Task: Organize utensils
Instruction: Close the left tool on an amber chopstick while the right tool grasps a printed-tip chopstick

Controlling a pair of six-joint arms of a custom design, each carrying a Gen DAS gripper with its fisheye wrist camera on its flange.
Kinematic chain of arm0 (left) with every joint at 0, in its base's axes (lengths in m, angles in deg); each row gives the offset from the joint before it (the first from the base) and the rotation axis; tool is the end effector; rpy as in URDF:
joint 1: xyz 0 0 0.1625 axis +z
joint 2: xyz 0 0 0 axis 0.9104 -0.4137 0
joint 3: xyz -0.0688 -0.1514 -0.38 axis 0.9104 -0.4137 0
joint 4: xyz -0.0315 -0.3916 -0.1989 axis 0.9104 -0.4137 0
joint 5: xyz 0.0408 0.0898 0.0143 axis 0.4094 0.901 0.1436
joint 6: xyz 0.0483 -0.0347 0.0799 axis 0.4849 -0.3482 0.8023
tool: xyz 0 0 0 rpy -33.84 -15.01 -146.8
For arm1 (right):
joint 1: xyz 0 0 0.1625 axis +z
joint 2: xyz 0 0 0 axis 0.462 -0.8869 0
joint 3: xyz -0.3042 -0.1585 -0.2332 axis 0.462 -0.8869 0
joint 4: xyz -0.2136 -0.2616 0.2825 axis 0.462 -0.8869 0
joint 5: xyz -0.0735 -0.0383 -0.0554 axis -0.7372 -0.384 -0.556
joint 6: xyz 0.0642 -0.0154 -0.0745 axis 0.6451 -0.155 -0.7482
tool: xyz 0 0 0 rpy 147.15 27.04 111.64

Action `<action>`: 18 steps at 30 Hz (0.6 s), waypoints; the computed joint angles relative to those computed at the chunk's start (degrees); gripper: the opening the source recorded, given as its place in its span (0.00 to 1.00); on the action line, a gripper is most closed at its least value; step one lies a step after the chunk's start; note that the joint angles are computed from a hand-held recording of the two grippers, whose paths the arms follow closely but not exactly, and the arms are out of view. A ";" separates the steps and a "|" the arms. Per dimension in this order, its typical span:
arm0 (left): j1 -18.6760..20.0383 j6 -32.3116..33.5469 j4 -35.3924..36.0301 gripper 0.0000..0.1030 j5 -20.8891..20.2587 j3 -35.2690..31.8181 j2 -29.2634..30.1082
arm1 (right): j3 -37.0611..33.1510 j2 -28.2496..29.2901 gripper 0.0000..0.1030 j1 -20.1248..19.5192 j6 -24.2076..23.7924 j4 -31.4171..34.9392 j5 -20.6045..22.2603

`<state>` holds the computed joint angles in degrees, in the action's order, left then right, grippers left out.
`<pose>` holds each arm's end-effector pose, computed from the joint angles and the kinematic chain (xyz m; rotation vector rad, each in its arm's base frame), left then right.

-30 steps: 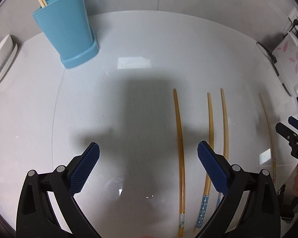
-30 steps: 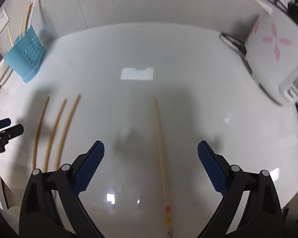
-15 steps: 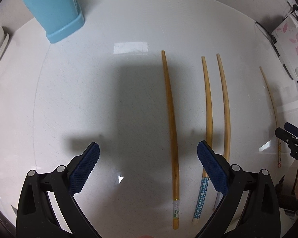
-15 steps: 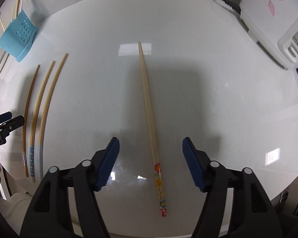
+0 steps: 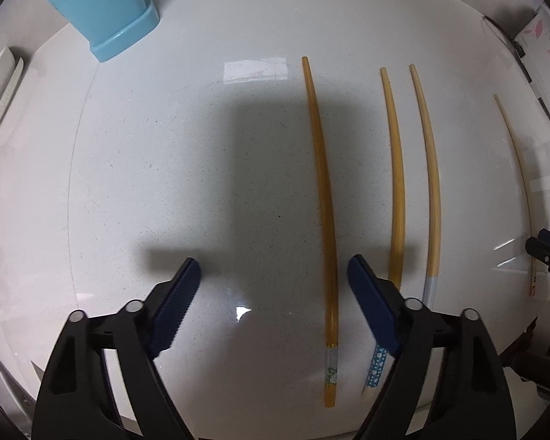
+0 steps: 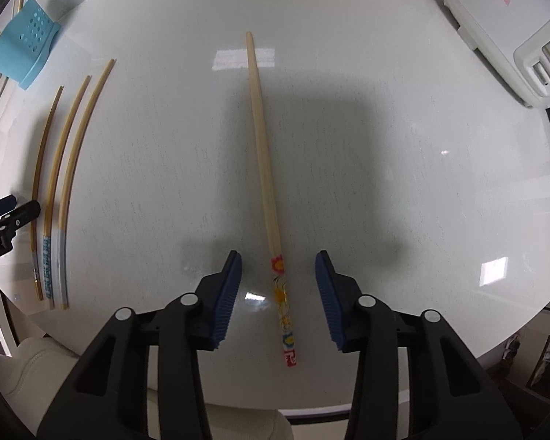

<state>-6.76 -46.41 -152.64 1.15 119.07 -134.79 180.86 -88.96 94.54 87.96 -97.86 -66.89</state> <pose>-0.1604 -0.6379 0.3482 0.8694 2.2722 0.2227 0.3573 -0.4425 0.0689 -0.7031 -2.2225 0.3810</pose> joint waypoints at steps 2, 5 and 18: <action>-0.51 -1.16 1.53 0.67 -0.11 -0.43 0.28 | -0.22 0.04 0.30 -0.07 -0.08 0.30 0.66; -0.86 -1.75 2.62 0.52 -0.20 -1.16 0.91 | -1.54 0.86 0.24 -0.25 -0.18 1.08 1.52; 0.06 -4.12 7.98 0.06 -3.39 -5.69 3.70 | -2.93 1.52 0.06 -1.06 -0.56 0.20 3.58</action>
